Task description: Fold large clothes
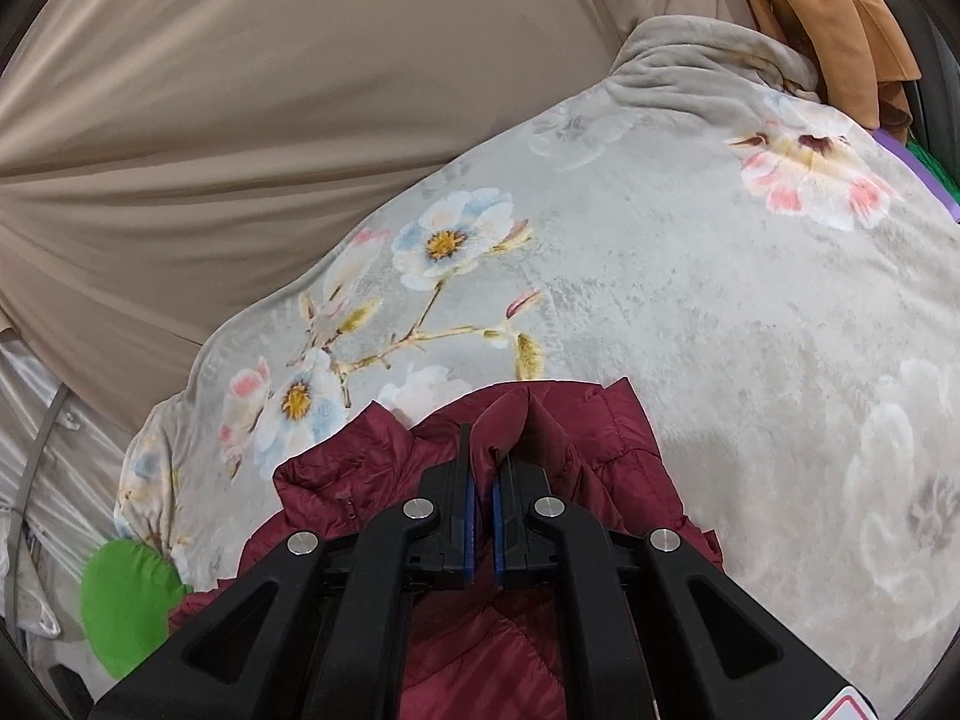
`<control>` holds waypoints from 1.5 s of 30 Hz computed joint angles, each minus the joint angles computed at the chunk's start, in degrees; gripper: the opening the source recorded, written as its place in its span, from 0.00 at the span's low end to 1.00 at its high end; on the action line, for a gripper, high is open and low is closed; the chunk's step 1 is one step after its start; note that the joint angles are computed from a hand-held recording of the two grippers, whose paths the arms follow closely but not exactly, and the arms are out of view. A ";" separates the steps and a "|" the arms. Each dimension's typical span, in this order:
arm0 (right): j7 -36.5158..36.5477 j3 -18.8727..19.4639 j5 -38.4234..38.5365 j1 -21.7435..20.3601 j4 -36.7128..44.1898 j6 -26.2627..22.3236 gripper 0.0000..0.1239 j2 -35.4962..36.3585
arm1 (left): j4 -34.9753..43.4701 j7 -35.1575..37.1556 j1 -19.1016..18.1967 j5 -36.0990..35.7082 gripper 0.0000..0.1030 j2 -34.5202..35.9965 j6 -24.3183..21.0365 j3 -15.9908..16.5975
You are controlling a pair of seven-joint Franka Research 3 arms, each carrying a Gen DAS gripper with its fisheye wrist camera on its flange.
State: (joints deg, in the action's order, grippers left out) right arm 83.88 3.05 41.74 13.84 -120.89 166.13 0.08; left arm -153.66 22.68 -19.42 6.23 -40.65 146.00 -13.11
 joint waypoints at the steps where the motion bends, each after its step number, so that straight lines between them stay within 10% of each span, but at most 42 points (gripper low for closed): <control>1: 0.52 0.03 -0.39 0.05 0.45 -0.01 0.03 0.66 | -0.84 -0.79 0.56 0.06 0.36 0.22 1.82 -0.07; 5: 1.86 0.12 -2.43 -0.13 2.30 -1.03 0.03 2.78 | -1.56 1.96 1.30 -0.62 0.54 8.92 17.24 3.74; 8: 3.38 0.14 -4.68 -0.50 4.13 -2.01 0.03 4.68 | 2.43 6.52 1.28 -1.18 0.54 17.60 20.82 5.62; 9: 3.59 0.15 -4.84 -0.74 5.00 -2.52 0.03 5.57 | 4.07 6.55 2.15 -1.27 0.48 20.48 21.57 5.45; 11: 3.80 0.24 -5.20 -1.24 6.44 -3.38 0.03 6.96 | 5.56 12.71 -0.64 -7.81 0.00 24.24 26.09 8.42; 17: 0.75 1.36 -1.89 -3.37 11.14 -4.58 0.03 10.60 | 15.17 2.27 14.70 9.77 0.00 25.73 22.58 -2.47; 26: 7.97 0.55 -10.14 -5.33 28.00 -15.93 0.16 25.22 | 34.03 1.43 11.88 16.23 0.00 43.95 1.59 -0.19; 30: 0.21 3.07 0.26 -8.43 14.78 -4.71 0.51 14.66 | 26.44 -4.84 10.64 16.26 0.03 38.08 9.97 1.74; 34: -3.00 0.24 -2.24 -8.11 3.16 -6.71 0.55 5.98 | 16.04 -9.51 10.14 14.77 0.55 26.25 11.50 0.75; 36: -5.95 -0.49 -1.20 -7.94 -1.44 -10.76 0.55 3.27 | 13.04 -9.83 8.75 11.74 0.63 23.29 10.06 0.36; 42: -10.93 -0.25 3.91 -4.31 -7.22 -13.13 0.58 2.18 | 6.57 -6.87 3.85 0.55 0.66 24.30 14.91 0.90; 45: -8.69 -0.33 4.75 -3.61 -6.37 -14.47 0.29 2.69 | 7.11 -0.84 1.80 -2.87 0.37 27.19 18.30 3.09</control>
State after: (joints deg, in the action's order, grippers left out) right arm 75.19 2.72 46.49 10.22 -127.25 151.66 2.77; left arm -146.54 21.84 -17.62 3.36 -13.46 164.30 -10.01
